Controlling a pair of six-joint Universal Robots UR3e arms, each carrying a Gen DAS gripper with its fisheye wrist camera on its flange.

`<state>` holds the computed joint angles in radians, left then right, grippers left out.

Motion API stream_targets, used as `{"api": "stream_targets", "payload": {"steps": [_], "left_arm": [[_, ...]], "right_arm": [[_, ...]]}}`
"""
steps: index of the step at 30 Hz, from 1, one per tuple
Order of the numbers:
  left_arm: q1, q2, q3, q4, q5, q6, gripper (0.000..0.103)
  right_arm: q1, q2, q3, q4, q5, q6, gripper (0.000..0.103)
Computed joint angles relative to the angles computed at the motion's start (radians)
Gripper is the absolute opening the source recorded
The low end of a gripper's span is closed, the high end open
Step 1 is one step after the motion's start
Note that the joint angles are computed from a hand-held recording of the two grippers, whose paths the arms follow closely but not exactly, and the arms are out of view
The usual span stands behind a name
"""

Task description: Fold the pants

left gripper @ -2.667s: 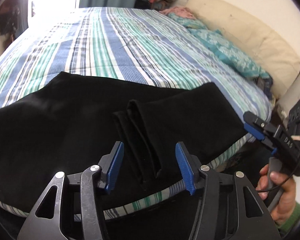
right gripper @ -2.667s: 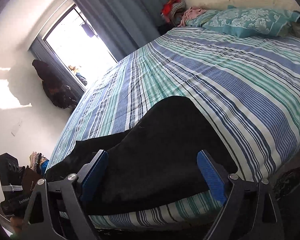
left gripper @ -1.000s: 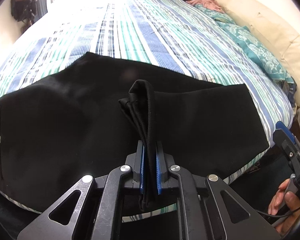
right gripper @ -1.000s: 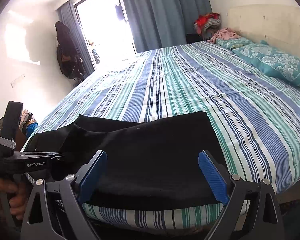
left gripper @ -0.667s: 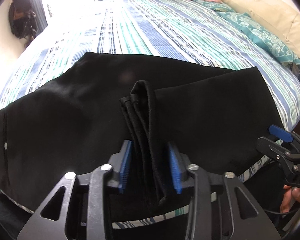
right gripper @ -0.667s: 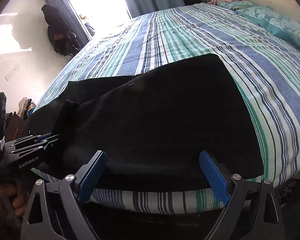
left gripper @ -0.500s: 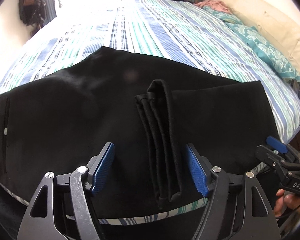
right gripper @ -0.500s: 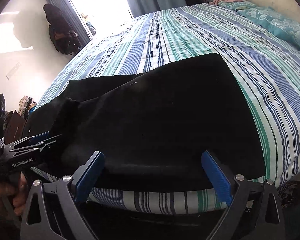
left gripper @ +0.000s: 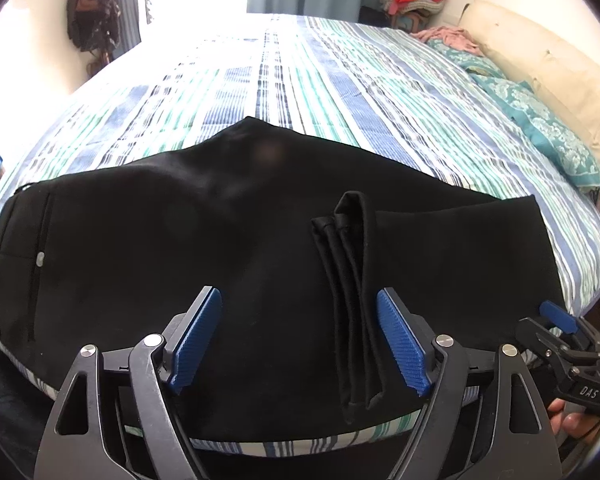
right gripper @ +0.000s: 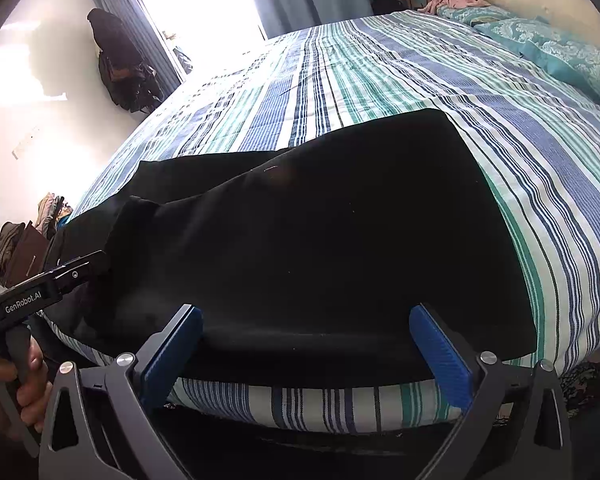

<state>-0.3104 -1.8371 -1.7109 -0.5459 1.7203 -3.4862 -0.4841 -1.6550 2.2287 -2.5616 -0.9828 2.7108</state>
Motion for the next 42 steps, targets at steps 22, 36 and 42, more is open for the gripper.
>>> {"api": "stream_targets", "payload": {"steps": [22,36,42], "left_arm": [[0.05,0.054,-0.059,0.044,0.078,-0.102,0.087],[0.051,0.066,-0.067,0.046,0.098,-0.123,0.087],[0.015,0.091,-0.026,0.062,0.065,-0.105,0.087]], "right_arm": [[0.015,0.003,0.011,-0.044,-0.02,0.031,0.103],[0.045,-0.009,0.015,-0.101,-0.067,0.06,0.103],[-0.265,-0.145,0.036,-0.107,0.143,0.178,0.103]]}}
